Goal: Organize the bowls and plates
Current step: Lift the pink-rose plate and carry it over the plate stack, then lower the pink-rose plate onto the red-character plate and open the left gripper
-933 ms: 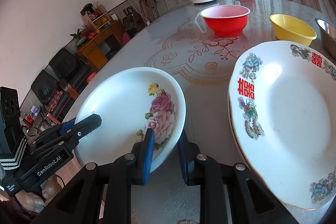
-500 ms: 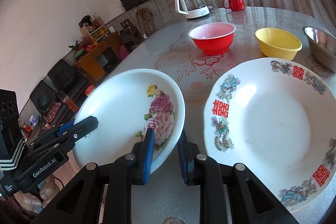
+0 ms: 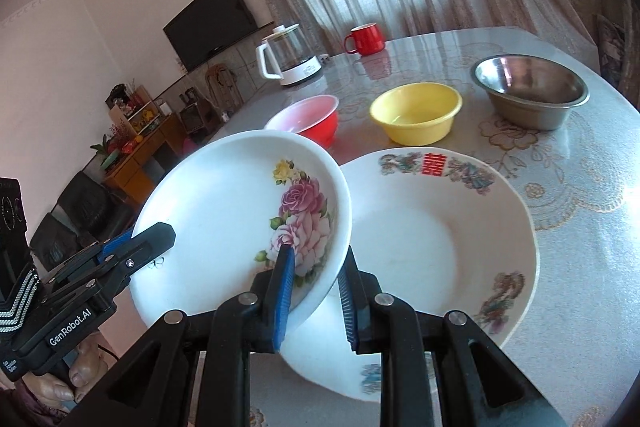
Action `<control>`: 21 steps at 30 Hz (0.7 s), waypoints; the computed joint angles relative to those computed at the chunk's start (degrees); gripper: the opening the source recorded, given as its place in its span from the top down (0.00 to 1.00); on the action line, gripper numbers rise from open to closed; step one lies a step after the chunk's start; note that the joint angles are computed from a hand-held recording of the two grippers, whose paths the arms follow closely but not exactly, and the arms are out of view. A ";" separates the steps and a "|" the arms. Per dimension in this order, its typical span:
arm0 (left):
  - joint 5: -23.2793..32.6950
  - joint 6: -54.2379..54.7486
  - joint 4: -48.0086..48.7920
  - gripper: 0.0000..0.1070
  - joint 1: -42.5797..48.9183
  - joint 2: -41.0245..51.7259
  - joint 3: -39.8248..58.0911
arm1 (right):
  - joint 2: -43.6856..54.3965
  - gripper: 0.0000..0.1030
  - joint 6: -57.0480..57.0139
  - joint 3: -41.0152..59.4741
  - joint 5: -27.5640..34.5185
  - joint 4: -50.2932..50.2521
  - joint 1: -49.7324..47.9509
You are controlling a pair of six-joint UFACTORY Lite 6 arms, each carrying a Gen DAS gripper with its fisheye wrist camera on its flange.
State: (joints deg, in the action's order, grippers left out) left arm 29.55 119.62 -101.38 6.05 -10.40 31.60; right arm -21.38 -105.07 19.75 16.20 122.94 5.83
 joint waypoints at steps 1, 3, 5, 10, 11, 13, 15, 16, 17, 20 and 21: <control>-0.45 0.38 -0.94 0.75 -1.60 0.75 0.48 | -0.98 0.80 1.90 -0.49 -0.07 -2.26 -1.57; -1.90 0.70 -2.75 0.75 -5.05 2.29 1.57 | -2.88 0.80 5.09 -1.49 -0.20 -6.32 -4.58; -3.08 0.67 -3.86 0.75 -7.94 3.70 2.44 | -3.51 0.80 7.26 -1.91 -0.61 -9.38 -7.05; -4.84 1.64 -6.36 0.74 -12.57 7.18 4.17 | -4.44 0.80 10.99 -3.12 -0.72 -15.45 -12.30; -4.88 1.71 -6.71 0.74 -12.98 7.85 4.35 | -3.99 0.80 10.42 -2.88 -1.17 -15.08 -12.45; -5.26 1.83 -7.19 0.74 -13.71 8.91 4.91 | -3.11 0.80 9.78 -2.65 -1.21 -15.07 -13.40; -5.70 1.42 -7.15 0.74 -14.09 10.32 5.89 | -1.20 0.80 7.35 -1.84 -1.23 -12.79 -13.68; -5.75 1.72 -7.35 0.74 -14.20 10.87 6.25 | -0.44 0.80 6.16 -1.52 -1.43 -11.62 -13.54; -5.74 1.87 -7.24 0.74 -14.20 11.45 6.64 | -0.08 0.80 6.32 -1.34 -1.59 -11.87 -13.58; -5.62 0.91 -6.31 0.74 -14.04 13.01 7.59 | 1.37 0.80 3.94 -0.70 -2.17 -9.53 -13.31; -5.76 0.67 -6.11 0.74 -14.06 13.60 7.86 | 1.62 0.80 3.91 -0.47 -2.88 -9.34 -12.76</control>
State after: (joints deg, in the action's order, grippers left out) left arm 23.79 120.29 -107.50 -8.01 3.20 39.47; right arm -19.76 -101.16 19.28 13.32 113.60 -6.92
